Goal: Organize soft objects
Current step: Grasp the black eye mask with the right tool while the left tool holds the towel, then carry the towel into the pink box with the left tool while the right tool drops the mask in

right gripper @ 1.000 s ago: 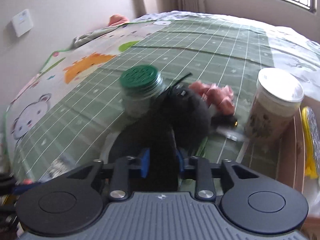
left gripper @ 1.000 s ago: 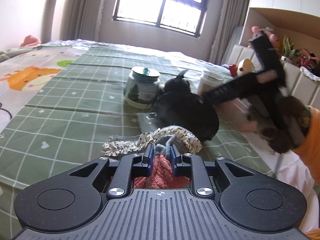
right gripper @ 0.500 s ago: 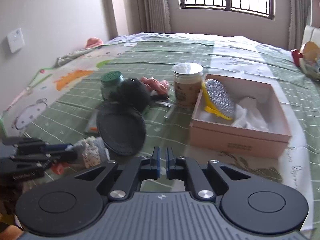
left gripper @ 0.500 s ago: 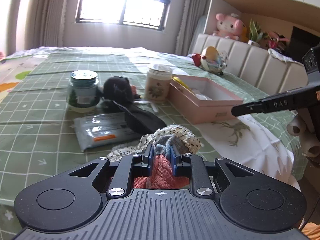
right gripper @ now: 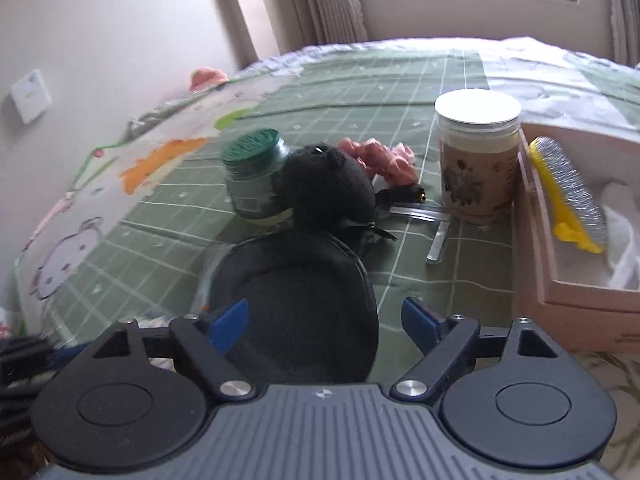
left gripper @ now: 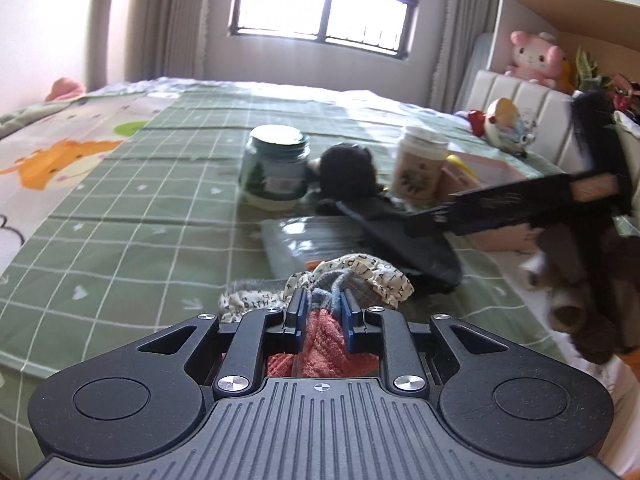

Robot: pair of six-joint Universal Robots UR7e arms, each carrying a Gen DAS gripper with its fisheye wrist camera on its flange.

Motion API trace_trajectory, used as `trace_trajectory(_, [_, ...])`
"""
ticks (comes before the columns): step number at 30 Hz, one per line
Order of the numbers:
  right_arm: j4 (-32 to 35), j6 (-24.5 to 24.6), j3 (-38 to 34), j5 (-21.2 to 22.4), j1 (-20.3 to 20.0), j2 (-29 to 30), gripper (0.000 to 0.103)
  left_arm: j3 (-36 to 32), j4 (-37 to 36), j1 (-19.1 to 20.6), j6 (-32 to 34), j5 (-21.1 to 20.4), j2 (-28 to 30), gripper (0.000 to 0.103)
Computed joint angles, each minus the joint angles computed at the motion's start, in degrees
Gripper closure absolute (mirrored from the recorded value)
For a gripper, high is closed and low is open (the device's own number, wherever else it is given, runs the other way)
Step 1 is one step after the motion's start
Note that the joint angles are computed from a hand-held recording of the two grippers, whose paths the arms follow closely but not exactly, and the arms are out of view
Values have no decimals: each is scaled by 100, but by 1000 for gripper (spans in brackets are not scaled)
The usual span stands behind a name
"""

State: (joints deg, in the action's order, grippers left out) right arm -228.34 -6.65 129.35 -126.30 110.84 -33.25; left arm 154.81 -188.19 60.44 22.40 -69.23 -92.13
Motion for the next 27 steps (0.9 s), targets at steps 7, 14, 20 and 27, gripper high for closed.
trace_trajectory(7, [346,296,205,1309,-377,-313,29,-175,110,353,123,-216,178,82])
trace_trajectory(14, [1260,552,-97,1429,-211,-422,53,-254,123,533,170,-356,312,82])
trace_trajectory(20, [1726,598,-366,1154,-216,-250,82,-257,204,621,125,-420,263,82])
trace_trajectory(27, [853,539,720,174,447,-776,82,-62,707,189,149,-988,-101,82])
